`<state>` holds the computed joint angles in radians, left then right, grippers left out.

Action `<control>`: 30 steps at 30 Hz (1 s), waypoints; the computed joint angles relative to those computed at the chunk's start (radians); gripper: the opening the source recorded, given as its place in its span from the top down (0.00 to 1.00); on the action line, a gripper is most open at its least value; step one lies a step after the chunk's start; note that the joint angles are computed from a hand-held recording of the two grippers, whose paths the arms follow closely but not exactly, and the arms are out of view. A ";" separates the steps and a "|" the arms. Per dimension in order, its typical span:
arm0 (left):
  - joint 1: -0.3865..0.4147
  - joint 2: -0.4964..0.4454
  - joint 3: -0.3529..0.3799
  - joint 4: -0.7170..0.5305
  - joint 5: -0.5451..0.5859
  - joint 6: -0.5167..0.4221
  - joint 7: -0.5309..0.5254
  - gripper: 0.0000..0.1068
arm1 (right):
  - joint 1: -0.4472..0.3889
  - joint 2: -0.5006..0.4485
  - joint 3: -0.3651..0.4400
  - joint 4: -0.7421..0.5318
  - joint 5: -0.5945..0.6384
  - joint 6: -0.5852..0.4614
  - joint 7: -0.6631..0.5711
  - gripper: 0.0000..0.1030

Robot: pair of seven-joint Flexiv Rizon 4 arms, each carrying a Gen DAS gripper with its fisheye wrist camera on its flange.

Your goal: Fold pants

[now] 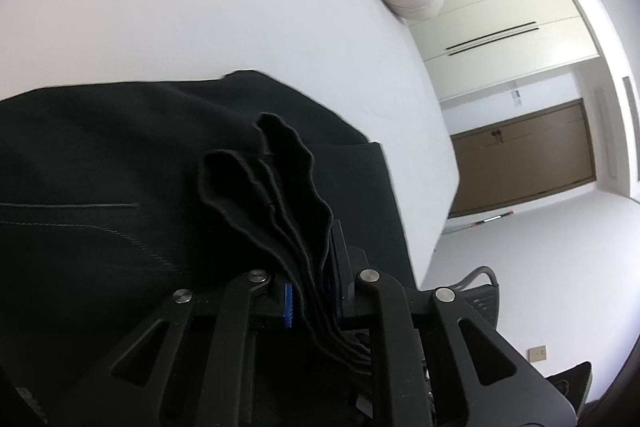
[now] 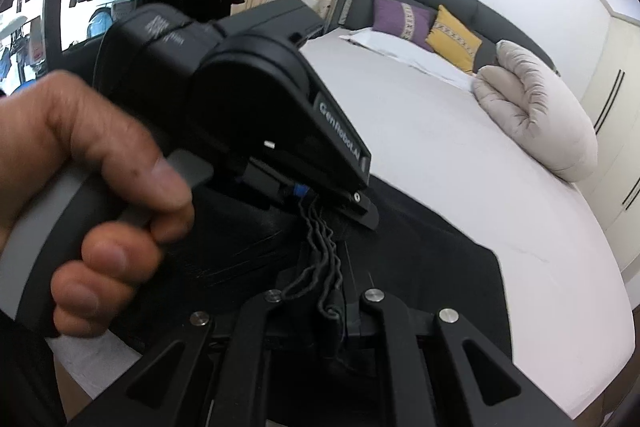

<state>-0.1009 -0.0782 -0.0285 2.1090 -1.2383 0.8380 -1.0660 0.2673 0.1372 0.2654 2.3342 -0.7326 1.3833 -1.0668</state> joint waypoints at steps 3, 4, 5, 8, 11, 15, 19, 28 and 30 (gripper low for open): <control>0.003 -0.012 0.006 0.015 0.053 0.027 -0.033 0.89 | 0.031 -0.026 0.006 -0.006 0.052 -0.043 -0.023 0.89; 0.007 -0.014 0.011 0.022 0.084 0.037 -0.056 0.89 | 0.059 -0.040 0.006 -0.016 0.120 -0.076 -0.073 0.86; 0.010 -0.012 0.013 0.035 0.083 0.047 -0.057 0.89 | 0.090 -0.049 0.004 -0.033 0.216 -0.119 -0.144 0.83; 0.008 -0.001 0.009 0.061 0.037 0.081 -0.038 0.88 | 0.105 -0.053 -0.001 -0.033 0.293 -0.107 -0.174 0.75; 0.013 0.035 0.031 0.089 0.141 0.150 -0.130 0.88 | 0.160 -0.025 -0.015 -0.080 0.559 -0.181 -0.346 0.47; 0.005 0.090 0.037 0.114 0.276 0.230 -0.186 0.88 | 0.225 0.060 -0.122 -0.210 1.067 -0.385 -0.666 0.43; -0.029 0.092 0.014 0.085 0.339 0.251 -0.130 0.88 | 0.171 0.065 -0.295 -0.358 1.396 -0.646 -0.803 0.64; -0.068 0.055 -0.008 0.097 0.669 0.284 -0.177 0.88 | -0.031 -0.249 -0.551 -0.717 1.755 -1.125 -0.876 0.71; -0.067 0.057 -0.003 0.095 0.731 0.283 -0.205 0.88 | -0.069 -0.342 -0.552 -0.804 1.813 -1.180 -0.863 0.71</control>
<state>-0.1675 -0.0212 -0.0320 2.2039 -0.5077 1.1206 -1.2706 0.1980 -0.2043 -0.2863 1.5304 1.0809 0.2030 -1.9302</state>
